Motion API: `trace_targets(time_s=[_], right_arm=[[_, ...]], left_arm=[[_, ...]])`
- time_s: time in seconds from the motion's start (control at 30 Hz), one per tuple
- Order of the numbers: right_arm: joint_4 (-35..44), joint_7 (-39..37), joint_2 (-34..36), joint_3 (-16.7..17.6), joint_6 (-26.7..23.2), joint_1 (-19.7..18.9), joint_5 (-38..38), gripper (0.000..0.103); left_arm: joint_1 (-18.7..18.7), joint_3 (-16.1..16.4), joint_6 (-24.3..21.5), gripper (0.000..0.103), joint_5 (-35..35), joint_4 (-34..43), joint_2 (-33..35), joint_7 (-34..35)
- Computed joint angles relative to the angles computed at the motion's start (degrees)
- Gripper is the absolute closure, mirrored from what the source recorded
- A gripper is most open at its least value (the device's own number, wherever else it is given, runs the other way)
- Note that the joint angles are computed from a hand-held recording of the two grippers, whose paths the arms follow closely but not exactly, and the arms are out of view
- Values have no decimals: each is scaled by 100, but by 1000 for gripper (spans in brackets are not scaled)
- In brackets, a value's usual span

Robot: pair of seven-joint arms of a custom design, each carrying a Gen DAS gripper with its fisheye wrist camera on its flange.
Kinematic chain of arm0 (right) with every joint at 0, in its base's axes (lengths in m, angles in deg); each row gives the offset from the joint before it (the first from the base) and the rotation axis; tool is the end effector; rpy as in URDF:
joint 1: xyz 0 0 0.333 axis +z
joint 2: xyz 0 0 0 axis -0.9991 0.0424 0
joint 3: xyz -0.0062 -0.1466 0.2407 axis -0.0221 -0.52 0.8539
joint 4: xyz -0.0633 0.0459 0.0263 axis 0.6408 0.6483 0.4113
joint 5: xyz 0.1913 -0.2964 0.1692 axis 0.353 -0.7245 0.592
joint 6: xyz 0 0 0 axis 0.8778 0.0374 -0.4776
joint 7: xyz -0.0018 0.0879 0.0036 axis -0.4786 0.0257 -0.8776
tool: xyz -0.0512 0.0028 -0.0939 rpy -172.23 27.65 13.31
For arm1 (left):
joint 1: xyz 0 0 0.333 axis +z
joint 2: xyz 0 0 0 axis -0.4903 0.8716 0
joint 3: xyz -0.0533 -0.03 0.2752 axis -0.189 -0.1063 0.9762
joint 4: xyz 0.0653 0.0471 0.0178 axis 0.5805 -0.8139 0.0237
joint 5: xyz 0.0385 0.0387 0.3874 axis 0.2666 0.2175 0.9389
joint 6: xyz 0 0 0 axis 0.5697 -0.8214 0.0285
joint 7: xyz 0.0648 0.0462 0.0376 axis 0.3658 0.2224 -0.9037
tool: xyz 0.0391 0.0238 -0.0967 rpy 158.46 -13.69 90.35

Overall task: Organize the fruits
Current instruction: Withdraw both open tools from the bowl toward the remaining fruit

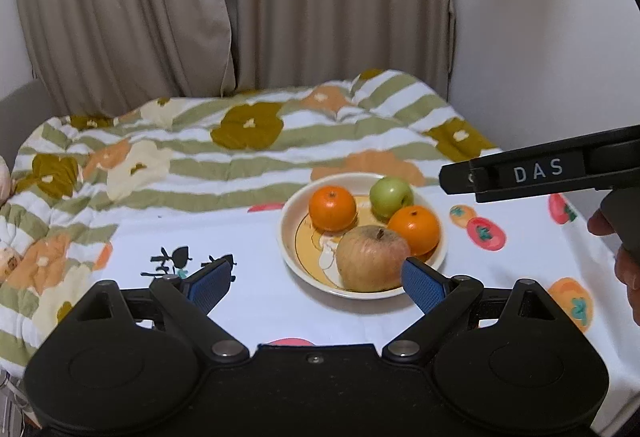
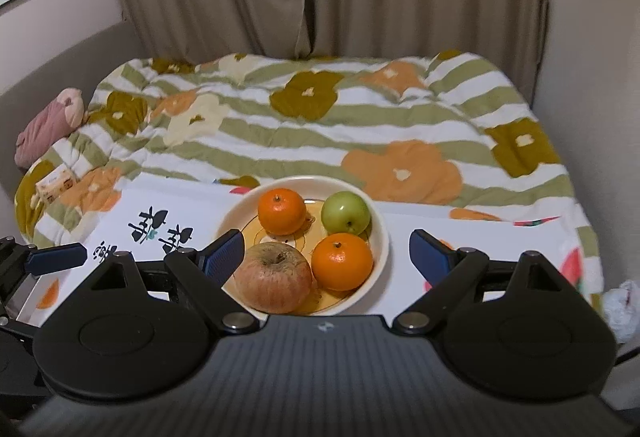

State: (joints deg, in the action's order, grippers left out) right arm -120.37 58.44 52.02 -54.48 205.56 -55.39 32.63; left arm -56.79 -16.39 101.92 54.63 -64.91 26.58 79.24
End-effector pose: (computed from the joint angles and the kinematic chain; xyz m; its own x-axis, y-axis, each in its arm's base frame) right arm 0.5892 0.3743 0.4882 0.2035 -0.9748 -0.0911 -0.6096 -0.0533 -0.7909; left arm 0.5258 -0.4080 0.4844 -0.1472 -0.9872 -0.0616 -0.6080 0.1395 -0.7816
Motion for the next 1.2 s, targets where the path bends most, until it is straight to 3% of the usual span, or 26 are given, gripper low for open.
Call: trace_targets(time_s=[0.07,0.2,0.37,0.57,0.87,1.2], right_arm=[[-262,502,-293,-175,-82,212,-419,0],[-767,1351,-836,-106,-251,283,-1133,0],[-1314,2231,-1428,190,-627,227,-1825,0],[-1809,2803,-1921,724,-1125,10,-2094,0],[-2322,3732,-2182,1334,-1674,-219,-2354,0],[-2646,4358,-1991,1374,-1754,-164,-2591,0]], left_arm=[[25,-8,140,7,55,-233,-219,-56],[129,-91,332,7,270,-611,-589,-221],[352,-278,560,7,402,-1138,-1088,-271],[656,-485,962,7,436,-1718,-1548,-222],[960,-728,1382,7,451,-2310,-1832,105],[903,-746,1673,10,582,-2481,-1451,183]])
